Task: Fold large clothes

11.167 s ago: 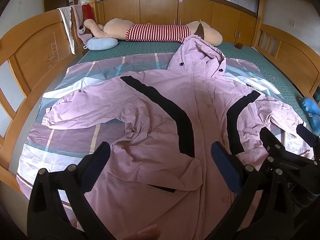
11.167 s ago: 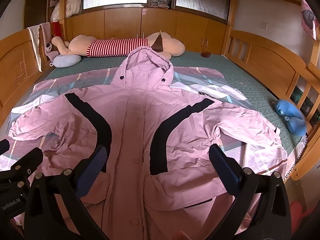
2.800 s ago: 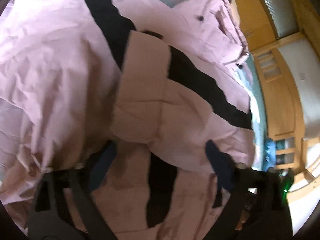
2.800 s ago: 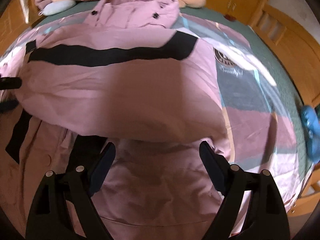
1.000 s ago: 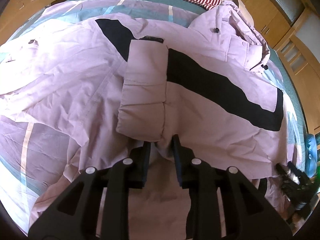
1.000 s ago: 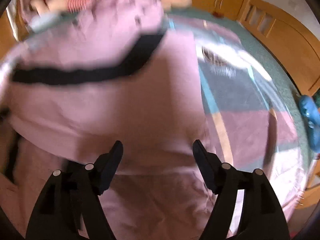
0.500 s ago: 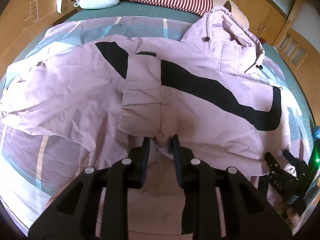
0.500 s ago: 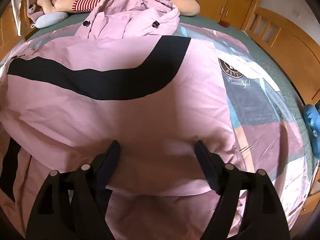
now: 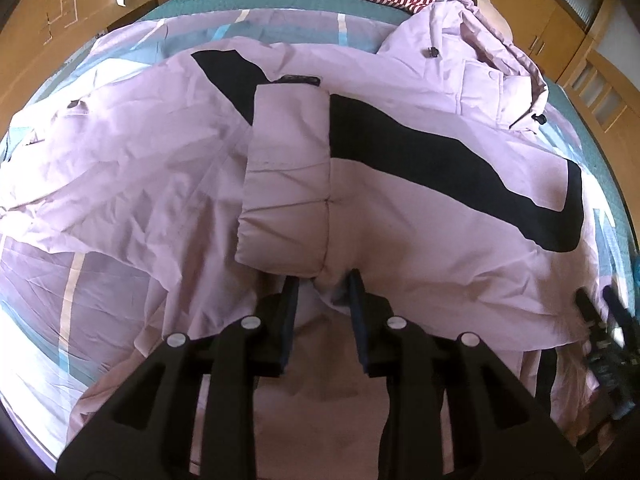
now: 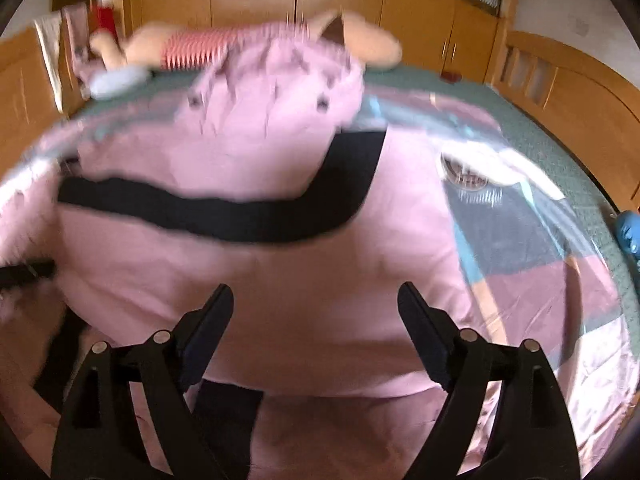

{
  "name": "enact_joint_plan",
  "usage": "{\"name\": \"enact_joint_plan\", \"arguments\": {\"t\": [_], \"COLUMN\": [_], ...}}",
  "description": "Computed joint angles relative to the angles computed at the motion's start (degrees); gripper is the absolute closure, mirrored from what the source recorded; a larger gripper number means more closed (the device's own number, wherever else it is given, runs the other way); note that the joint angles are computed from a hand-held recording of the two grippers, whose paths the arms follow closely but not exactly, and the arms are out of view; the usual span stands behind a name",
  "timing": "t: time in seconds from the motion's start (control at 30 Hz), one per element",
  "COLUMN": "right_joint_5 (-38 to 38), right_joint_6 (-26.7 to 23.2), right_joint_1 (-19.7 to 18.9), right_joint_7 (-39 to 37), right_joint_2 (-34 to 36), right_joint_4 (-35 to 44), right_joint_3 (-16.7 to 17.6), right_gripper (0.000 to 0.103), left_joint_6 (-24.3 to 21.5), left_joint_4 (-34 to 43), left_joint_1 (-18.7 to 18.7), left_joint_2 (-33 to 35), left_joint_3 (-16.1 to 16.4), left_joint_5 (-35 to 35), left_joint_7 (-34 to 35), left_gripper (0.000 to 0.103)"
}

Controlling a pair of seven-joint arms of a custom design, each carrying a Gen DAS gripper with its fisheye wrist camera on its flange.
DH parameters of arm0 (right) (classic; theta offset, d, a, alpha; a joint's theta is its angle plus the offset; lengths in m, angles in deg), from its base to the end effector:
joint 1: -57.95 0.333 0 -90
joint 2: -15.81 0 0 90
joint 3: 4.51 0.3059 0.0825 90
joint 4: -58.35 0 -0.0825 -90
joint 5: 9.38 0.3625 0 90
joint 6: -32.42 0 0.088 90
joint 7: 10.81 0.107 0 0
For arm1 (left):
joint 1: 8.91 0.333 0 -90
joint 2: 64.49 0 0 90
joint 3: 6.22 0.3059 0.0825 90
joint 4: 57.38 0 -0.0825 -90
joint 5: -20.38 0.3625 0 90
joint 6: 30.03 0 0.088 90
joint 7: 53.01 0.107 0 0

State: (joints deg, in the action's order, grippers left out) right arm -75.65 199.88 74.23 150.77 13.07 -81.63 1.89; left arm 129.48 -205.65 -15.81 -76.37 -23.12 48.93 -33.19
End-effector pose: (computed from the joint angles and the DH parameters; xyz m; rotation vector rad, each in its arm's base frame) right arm 0.4179 0.2369 0.3583 -2.0330 1.6161 -0.6823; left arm 0.4005 -0.1997 0.3709 -2.2952 1.5747 -0.5412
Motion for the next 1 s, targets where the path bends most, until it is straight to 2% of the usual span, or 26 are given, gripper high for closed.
{"name": "enact_joint_plan", "arguments": {"t": [0.03,0.07,0.13,0.23,0.3,0.37,0.47,0.53,0.57,0.6,0.67,0.7,0.8,0.83,0.87,0.9,0.93,0.97,1.0], "right_joint_5": [6.6,9.1,9.0,10.2,9.9,9.5,9.1,8.5,8.3,8.2,7.2,4.3,-11.8,-12.6,-9.3,-2.0,6.2,12.9,15.6], "right_joint_6": [-1.9,-2.3,-2.6,-2.5,-2.8,-3.2,-2.9,-2.5,-2.3,-2.1,-1.4,-0.6,3.4,3.0,1.8,0.1,-0.8,-2.3,-3.4], "right_joint_1": [0.8,1.0,1.2,1.4,1.6,1.8,1.7,1.6,1.5,1.4,1.2,0.8,-1.8,-2.1,-2.5,-1.0,-1.3,0.3,0.6], "right_joint_7": [-6.1,-8.4,-7.6,-8.0,-7.8,-7.3,-6.8,-6.0,-5.8,-5.7,-4.4,-1.2,16.1,17.4,14.6,7.8,0.2,-5.8,-8.7], "right_joint_2": [1.7,2.3,2.1,2.2,2.1,2.1,2.0,1.8,1.6,1.5,1.1,0.6,-2.3,-3.1,-3.2,-2.4,-1.6,0.2,1.7], "right_joint_4": [0.4,0.5,0.6,0.5,0.5,0.6,0.3,0.0,-0.2,-0.2,-0.5,-0.7,-0.8,-1.0,-1.3,-1.5,-1.7,-1.3,-0.7], "right_joint_3": [0.1,0.0,-0.5,-0.7,-0.7,-0.6,-0.8,-0.8,-0.8,-0.8,-0.8,-0.8,-0.5,-0.2,0.6,-0.3,0.5,-0.5,-0.5], "right_gripper": [0.018,0.016,0.012,0.008,0.008,0.008,0.008,0.008,0.008,0.008,0.008,0.008,0.008,0.008,0.008,0.007,0.007,0.007,0.006], "left_joint_6": [-0.7,-1.1,-2.6,-2.5,-3.6,-5.3,-7.2,-9.1,-10.1,-10.6,-11.9,-11.9,-12.7,-12.4,-13.1,-13.6,-12.9,-11.7,-10.2], "left_joint_4": [0.3,0.6,1.2,1.0,1.4,2.3,4.9,7.2,8.0,8.5,9.4,9.3,9.9,9.9,9.8,9.9,9.7,9.2,8.6], "left_joint_1": [0.1,0.0,-0.5,0.2,2.3,2.8,0.1,-2.9,-4.1,-4.9,-6.5,-7.1,-8.6,-8.8,-9.0,-9.0,-8.8,-8.6,-8.4], "left_joint_2": [0.0,0.1,-0.4,-3.1,-6.2,-7.4,-4.3,1.0,3.5,5.0,8.1,8.2,8.5,8.7,8.6,8.9,9.1,9.0,8.9], "left_joint_3": [-0.4,-0.4,-0.7,-2.6,-6.5,-8.7,-8.0,-5.8,-4.8,-3.9,-2.7,-2.1,-0.7,-0.2,0.0,0.2,0.9,1.4,2.0], "left_joint_5": [0.6,0.8,0.9,5.3,12.9,18.0,19.6,15.8,14.0,13.0,12.7,13.4,11.6,11.5,11.5,11.5,9.9,8.1,6.2], "left_joint_7": [-0.3,-0.2,0.1,-3.5,-10.0,-13.1,-9.6,-2.3,0.9,2.3,2.8,1.7,2.7,2.5,2.0,1.1,1.1,1.6,2.6], "left_gripper": [0.074,0.074,0.068,0.050,0.028,0.024,0.023,0.024,0.029,0.032,0.030,0.030,0.028,0.027,0.017,0.013,0.007,0.004,0.004]}}
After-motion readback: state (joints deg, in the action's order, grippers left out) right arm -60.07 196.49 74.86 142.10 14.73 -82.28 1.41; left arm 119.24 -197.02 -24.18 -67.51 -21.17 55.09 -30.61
